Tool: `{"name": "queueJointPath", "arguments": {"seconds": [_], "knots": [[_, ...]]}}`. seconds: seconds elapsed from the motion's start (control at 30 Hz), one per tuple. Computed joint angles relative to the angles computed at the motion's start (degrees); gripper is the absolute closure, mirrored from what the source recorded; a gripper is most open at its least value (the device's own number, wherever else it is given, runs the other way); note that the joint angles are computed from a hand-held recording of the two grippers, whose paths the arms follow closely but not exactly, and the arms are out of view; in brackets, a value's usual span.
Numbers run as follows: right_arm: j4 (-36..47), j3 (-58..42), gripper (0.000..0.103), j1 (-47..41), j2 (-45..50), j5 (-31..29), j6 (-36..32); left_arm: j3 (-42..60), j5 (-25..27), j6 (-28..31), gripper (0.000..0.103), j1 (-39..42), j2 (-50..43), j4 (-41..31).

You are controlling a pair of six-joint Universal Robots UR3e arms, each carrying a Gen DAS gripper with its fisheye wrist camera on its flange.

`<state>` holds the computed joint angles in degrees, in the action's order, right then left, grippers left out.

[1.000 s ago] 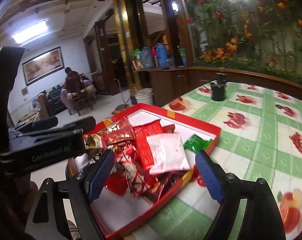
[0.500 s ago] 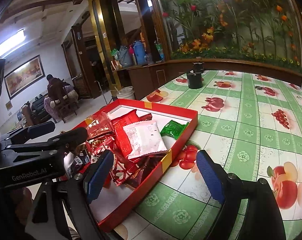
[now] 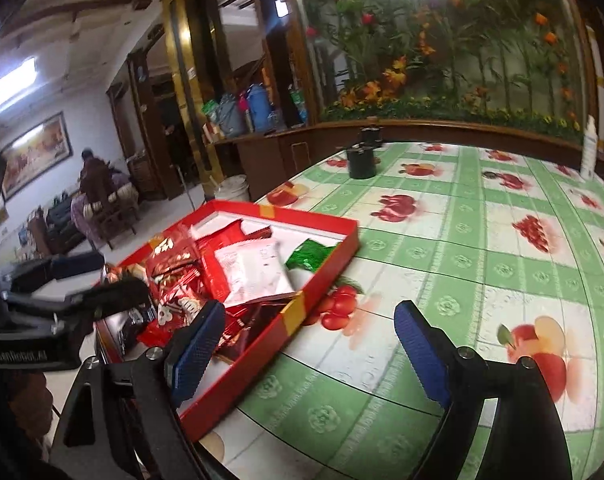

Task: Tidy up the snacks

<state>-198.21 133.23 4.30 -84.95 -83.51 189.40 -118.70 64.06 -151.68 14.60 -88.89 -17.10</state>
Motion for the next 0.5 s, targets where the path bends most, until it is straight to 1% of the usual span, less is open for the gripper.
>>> {"name": "queueJointPath", "arguments": {"seconds": [0.17, 0.3, 0.47, 0.5], "knots": [[0.64, 3.72, 0.015, -2.93, -5.47, 0.79, 3.05, -3.62, -4.34, 3.57, 0.012, 1.92, 5.47, -3.19], [1.73, 5.12, 0.015, -2.41, -9.42, -0.17, 5.45, -7.35, -7.97, 6.15, 0.012, 4.38, 11.49, -6.86], [2.95, 5.43, 0.015, 4.66, -13.69, -8.18, 7.35, -13.12, -12.49, 11.75, 0.012, 9.41, 21.85, -14.29], [3.75, 5.24, 0.015, 6.78, -14.56, -10.09, 7.73, -14.27, -14.03, 13.77, 0.012, 11.23, 24.78, -17.34]]}}
